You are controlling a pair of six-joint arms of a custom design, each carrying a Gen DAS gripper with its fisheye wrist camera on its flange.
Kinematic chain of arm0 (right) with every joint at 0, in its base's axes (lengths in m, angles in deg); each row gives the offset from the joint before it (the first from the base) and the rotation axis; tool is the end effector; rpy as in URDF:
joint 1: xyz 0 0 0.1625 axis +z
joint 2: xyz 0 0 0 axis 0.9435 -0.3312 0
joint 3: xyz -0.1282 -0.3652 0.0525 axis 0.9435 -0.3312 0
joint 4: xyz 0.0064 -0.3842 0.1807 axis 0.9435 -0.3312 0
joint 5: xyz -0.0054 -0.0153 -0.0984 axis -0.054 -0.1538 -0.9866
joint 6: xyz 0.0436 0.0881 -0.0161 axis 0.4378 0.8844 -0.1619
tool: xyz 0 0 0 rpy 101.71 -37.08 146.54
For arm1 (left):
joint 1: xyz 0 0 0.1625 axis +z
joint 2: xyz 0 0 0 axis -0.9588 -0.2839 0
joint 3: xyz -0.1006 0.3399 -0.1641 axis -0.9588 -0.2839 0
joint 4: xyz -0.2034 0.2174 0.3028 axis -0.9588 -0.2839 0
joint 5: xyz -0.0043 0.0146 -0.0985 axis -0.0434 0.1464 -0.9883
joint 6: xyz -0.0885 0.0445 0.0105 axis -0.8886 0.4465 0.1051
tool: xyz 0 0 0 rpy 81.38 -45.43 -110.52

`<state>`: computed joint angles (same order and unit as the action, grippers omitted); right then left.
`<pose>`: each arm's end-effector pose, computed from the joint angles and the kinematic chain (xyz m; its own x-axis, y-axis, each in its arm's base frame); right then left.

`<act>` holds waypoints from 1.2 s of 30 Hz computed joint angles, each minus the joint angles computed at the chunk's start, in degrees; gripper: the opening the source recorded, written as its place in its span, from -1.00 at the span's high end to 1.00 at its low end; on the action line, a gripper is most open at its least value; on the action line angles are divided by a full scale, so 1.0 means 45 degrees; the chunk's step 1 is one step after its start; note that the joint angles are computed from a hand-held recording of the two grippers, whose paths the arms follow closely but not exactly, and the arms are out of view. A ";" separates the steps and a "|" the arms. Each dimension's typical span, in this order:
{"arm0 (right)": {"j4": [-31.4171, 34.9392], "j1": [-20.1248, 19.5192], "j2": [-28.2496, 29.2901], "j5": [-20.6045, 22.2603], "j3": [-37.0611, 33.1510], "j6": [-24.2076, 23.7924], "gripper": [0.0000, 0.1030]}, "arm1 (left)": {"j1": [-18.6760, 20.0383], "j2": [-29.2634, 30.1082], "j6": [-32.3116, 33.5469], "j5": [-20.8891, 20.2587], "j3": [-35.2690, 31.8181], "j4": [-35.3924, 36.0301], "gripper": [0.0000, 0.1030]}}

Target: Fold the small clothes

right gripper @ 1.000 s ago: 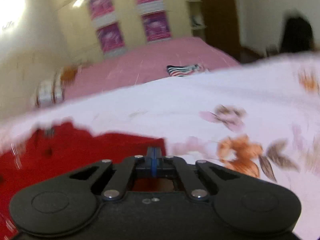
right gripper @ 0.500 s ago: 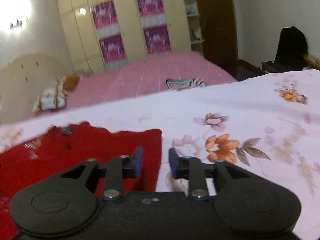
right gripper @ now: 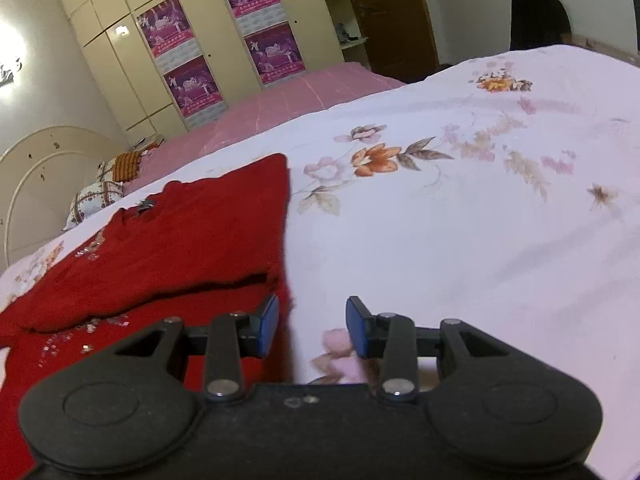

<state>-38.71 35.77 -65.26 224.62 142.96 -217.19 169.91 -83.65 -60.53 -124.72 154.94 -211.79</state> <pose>0.1583 -0.3414 0.1051 -0.7929 0.4900 0.3622 -0.1175 0.4604 -0.8799 0.2268 -0.6890 0.3770 -0.9488 -0.3122 0.0482 -0.1975 0.4671 -0.8619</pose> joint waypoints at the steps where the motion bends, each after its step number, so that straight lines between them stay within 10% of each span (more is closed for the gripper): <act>1: 0.0019 0.0093 0.0118 -0.0015 -0.0105 0.0029 0.27 | 0.0077 0.0203 -0.0312 -0.0172 -0.0310 0.0048 -0.40; 7: -0.0032 0.0329 0.0462 -0.0388 -0.0564 -0.0124 0.27 | 0.0139 0.0843 -0.0099 -0.0269 -0.1379 0.0598 -0.38; 9: -0.0127 0.0318 0.0488 -0.0405 -0.0598 -0.0202 0.27 | -0.0199 0.0912 0.0598 0.0909 -0.1475 0.0883 0.94; 19: -0.0831 0.0379 0.0112 -0.0105 -0.0233 -0.0316 0.27 | -0.3696 0.0028 0.5796 -0.0420 0.2904 -0.0158 0.87; 31: -0.1094 0.0807 -0.0651 0.0008 0.0461 0.0551 0.25 | -0.7700 0.2929 0.5853 0.0619 0.4718 0.0813 0.86; 33: -0.0734 0.0604 -0.0664 -0.0713 0.0386 0.0947 0.20 | -0.7953 0.2679 0.6168 0.0750 0.5154 0.0398 0.31; 34: -0.0709 0.0527 -0.0618 -0.1108 0.0328 0.0968 0.12 | -0.7925 0.2396 0.6278 0.0325 0.5292 0.0464 -0.37; 36: -0.0505 0.0327 -0.0321 -0.1946 -0.0018 0.1050 -0.01 | -0.7900 0.1635 0.6994 0.0529 0.6049 -0.0621 -0.61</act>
